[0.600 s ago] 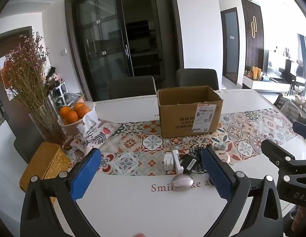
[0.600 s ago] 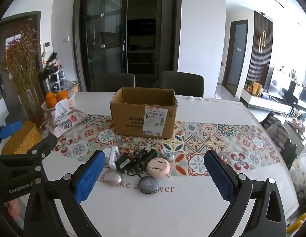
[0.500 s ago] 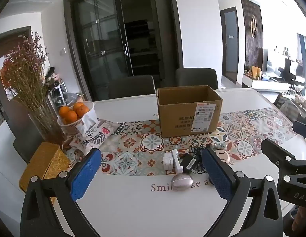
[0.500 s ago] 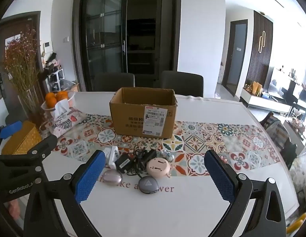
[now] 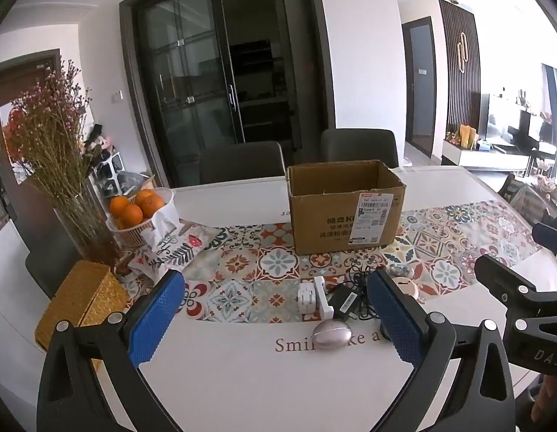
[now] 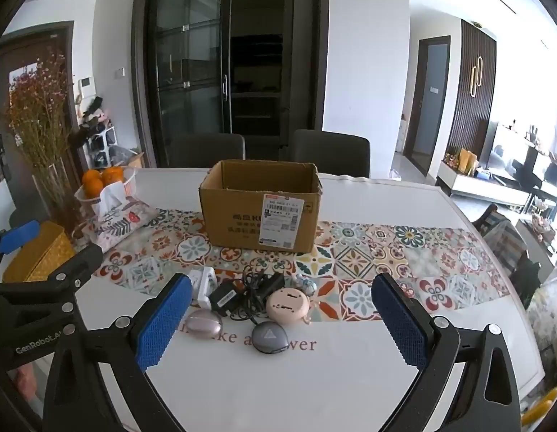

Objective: Organize rigid objects

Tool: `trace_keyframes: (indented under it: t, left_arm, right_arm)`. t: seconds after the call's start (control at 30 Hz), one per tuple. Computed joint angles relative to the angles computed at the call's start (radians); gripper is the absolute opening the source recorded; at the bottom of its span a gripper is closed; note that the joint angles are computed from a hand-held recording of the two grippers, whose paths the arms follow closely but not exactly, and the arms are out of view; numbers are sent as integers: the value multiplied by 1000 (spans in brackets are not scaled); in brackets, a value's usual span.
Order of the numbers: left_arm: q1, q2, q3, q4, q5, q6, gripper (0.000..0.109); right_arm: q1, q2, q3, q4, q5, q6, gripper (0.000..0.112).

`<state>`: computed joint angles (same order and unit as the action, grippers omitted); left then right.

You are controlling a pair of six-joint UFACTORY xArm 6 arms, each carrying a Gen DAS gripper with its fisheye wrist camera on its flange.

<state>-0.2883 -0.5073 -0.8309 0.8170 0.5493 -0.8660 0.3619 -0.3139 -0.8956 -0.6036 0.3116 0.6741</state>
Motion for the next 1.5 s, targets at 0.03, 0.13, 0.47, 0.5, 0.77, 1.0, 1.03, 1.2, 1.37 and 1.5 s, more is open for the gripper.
trace_keyframes:
  t: [0.03,0.13,0.47,0.5,0.77,1.0,1.03,1.2,1.37,1.5]
  left_arm:
    - [-1,1,-2,2,3,-2,103]
    - [-3,1,0,13,0,-12,103]
    - [-4,-10,-2,21,4,-12,103]
    - [-4,-12,0,24,2,-14,103]
    - [-1,-16,9,43,-6,-33,103]
    - [0,-16,10,41,-6,-29,103]
    - [1,-18,13,40,-9,-30,103]
    - [0,-16,11,47,-8,-36,103]
    - [2,-14,8,31,-10,-24,103]
    - [2,-13,6,28,-9,-20,103]
  right_arm:
    - [0,1,0,2,0,-2,100]
    - [-9,-5,10,12,-11,-17,100]
    - [-7,-6,10,22,-10,-28,100]
    - [-7,-6,9,25,-10,-31,100]
    - [-2,-6,6,16,-4,-22,100]
    - [-3,-5,5,19,-3,-26,100]
    - [-4,-5,5,21,-3,-27,100]
    - [-4,-5,4,15,-2,-24,100]
    - [-4,-5,5,16,-4,-26,100]
    - [-3,-5,4,14,-2,-24,100]
